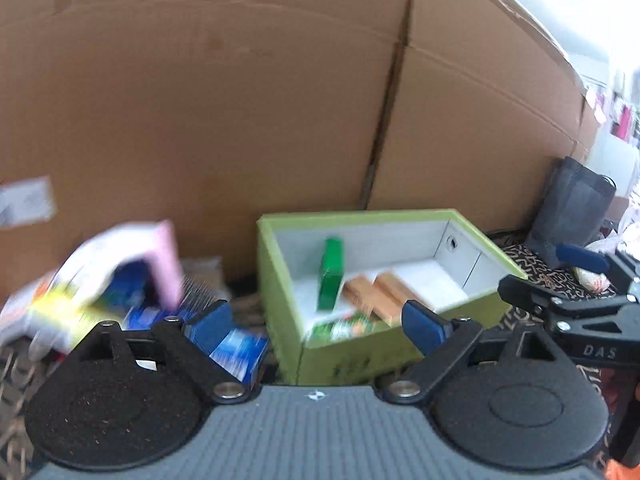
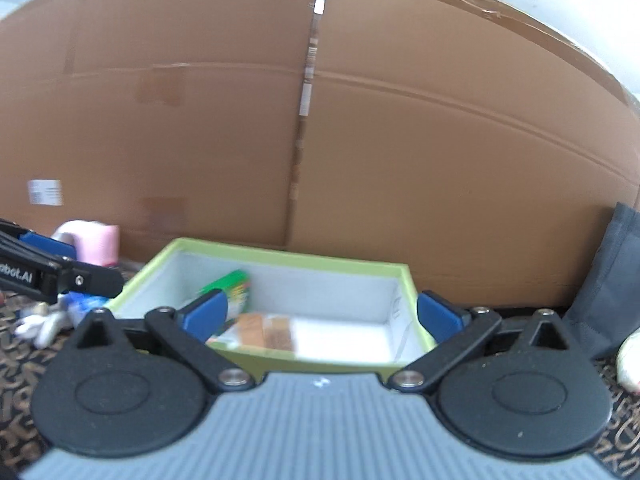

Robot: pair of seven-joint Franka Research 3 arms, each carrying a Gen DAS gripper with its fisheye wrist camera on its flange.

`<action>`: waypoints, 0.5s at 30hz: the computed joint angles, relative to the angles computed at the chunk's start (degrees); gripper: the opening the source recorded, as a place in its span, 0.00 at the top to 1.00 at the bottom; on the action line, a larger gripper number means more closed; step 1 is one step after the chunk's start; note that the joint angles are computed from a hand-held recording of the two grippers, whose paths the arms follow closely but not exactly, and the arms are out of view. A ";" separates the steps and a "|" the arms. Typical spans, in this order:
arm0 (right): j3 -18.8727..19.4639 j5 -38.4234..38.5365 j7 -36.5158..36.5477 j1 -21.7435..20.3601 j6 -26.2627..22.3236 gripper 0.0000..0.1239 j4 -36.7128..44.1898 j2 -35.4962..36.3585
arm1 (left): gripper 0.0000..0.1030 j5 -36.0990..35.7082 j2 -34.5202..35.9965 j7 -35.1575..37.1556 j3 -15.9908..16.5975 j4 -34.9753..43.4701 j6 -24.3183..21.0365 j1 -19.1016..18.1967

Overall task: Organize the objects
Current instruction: 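Return to the pile and grasp the clear plastic cup with the left tool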

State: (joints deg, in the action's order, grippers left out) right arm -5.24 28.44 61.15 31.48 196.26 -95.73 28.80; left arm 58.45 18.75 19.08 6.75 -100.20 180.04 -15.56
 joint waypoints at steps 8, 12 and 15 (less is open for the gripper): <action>17.03 -10.47 9.64 -11.54 2.81 0.17 -16.72 -8.59 | 0.08 24.14 -13.37 -31.05 6.29 -18.15 -3.88 -3.81; 27.06 -18.30 18.27 -19.97 -1.18 0.17 -19.29 -8.19 | 0.08 24.23 -18.71 -31.95 4.63 -26.06 -6.15 -0.23; 30.61 -21.30 20.47 -21.69 -4.42 0.17 -18.55 -6.57 | 0.08 24.90 -21.64 -33.42 3.67 -29.70 -8.59 3.01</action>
